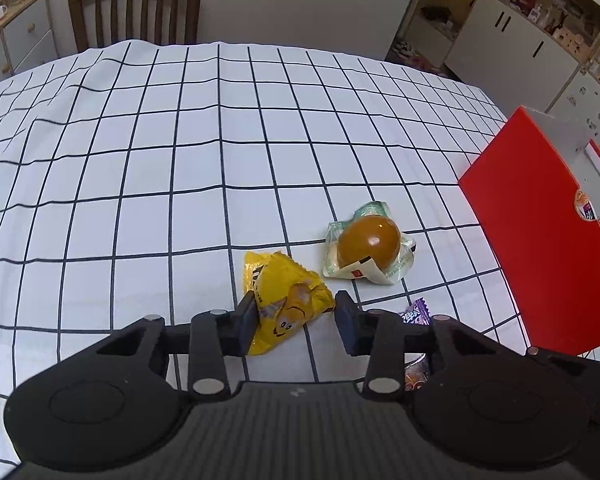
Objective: Organize snacks
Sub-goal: 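Grasp the yellow candy with the left gripper while the right gripper grasps the wrapped sweet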
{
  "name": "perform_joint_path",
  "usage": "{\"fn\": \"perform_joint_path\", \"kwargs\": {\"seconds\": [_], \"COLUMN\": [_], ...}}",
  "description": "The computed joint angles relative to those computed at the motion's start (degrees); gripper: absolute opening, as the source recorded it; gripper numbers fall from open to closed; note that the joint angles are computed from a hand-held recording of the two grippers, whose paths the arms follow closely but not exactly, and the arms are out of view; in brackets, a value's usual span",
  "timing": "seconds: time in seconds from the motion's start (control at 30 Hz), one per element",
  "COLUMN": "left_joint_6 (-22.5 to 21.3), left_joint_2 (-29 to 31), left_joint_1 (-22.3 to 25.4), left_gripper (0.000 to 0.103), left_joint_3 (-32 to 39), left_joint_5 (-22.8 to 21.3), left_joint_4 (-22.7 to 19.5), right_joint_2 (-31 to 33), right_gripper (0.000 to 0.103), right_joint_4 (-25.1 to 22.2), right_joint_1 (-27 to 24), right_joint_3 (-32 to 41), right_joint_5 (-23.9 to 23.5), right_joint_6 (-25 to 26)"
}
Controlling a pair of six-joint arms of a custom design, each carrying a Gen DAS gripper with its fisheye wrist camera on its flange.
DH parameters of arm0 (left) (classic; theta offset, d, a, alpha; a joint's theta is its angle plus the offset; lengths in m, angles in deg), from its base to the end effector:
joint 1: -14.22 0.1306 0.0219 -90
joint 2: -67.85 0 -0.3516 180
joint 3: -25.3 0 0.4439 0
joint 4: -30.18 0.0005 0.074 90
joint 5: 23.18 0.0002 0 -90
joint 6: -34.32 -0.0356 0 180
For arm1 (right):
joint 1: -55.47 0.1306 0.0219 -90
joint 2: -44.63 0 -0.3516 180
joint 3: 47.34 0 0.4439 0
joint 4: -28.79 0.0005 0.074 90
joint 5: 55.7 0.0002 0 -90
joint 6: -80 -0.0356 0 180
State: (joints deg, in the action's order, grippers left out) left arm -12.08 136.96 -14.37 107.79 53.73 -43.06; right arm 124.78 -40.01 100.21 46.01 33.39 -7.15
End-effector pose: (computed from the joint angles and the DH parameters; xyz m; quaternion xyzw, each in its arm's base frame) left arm 0.3397 -0.1765 0.4677 -0.1547 0.9472 -0.0632 0.2736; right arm 0.3236 0.3208 0.4878 -0.3876 0.8731 0.1128 0.2734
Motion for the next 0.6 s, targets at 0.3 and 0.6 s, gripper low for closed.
{"fn": "perform_joint_path", "kwargs": {"seconds": [0.3, 0.6], "left_joint_6": [4.4, 7.7], "left_joint_2": [-2.7, -5.0], "left_joint_1": [-1.1, -5.0], "left_gripper": [0.039, 0.039], "left_joint_3": [-0.9, -0.5], "left_joint_5": [0.3, -1.7], "left_joint_4": [-2.5, -5.7], "right_joint_2": [-0.9, -3.6], "right_gripper": [0.037, 0.035], "right_joint_4": [-0.4, -0.5], "right_joint_1": [0.0, -0.8], "right_joint_3": [-0.3, -1.7], "right_joint_5": [0.3, -0.7], "right_joint_6": [-0.2, -1.6]}}
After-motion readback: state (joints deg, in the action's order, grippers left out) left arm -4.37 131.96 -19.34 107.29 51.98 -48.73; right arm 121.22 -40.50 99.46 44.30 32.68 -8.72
